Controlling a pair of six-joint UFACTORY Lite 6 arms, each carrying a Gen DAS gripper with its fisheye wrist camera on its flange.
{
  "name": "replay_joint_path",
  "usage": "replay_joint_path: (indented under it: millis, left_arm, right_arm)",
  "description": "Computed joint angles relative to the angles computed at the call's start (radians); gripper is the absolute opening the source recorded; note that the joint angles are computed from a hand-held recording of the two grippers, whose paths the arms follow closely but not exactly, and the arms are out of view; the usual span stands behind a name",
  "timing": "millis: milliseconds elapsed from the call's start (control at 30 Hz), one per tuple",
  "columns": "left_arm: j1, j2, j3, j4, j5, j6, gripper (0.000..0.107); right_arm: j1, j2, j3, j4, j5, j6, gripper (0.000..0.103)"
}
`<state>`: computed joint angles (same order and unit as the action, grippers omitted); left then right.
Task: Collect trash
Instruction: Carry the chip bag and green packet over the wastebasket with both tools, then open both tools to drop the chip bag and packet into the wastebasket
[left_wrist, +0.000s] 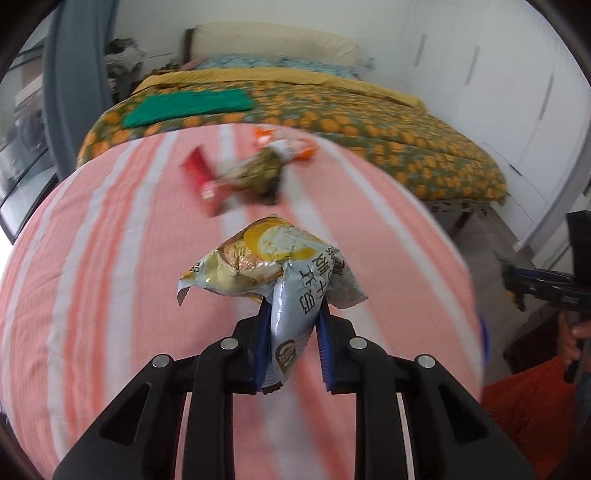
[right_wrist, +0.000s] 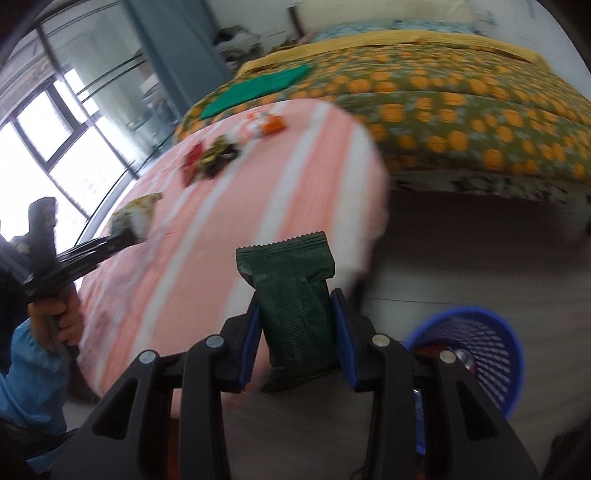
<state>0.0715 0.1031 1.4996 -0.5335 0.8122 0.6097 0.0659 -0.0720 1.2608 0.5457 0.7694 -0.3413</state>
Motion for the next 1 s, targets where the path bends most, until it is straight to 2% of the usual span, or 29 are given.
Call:
replay_joint_path:
  millis: [167, 367, 533, 700, 833, 1000]
  left_arm:
    - [-0.230, -0.015, 0.035, 0.044, -0.015, -0.128, 0.022]
    - [-0.478, 0.051, 0.104, 0.104, -0.047, -0.305, 0.022]
    - [-0.660, 0.131, 0.155, 0.190, -0.077, -0.445, 0.022]
    - [-0.822, 0.261, 0.246, 0.261, -0.097, -0.563, 0.022]
    - [-0.917, 0.431, 0.378, 0.302, -0.109, -0.638, 0.022]
    - [-0.956, 0.655, 0.578, 0.314, -0.083, -0.676, 0.022]
  right_arm:
    - [-0.242, -0.072, -0.133, 0.039, 0.007, -0.134, 0.036]
    - [-0.472, -0.112, -0.272, 0.142, -0.018, -0.351, 0.036]
    - [-0.584, -0.092, -0.321, 0.203, -0.024, -0.445, 0.036]
    - [-0.650, -0.037, -0.313, 0.176, -0.025, -0.456, 0.036]
    - [-0.710, 0.001, -0.310, 0.177, -0.008, -0.463, 0.036]
    - [-0.774, 0.021, -0.312, 0.176, 0.005, -0.479, 0.036]
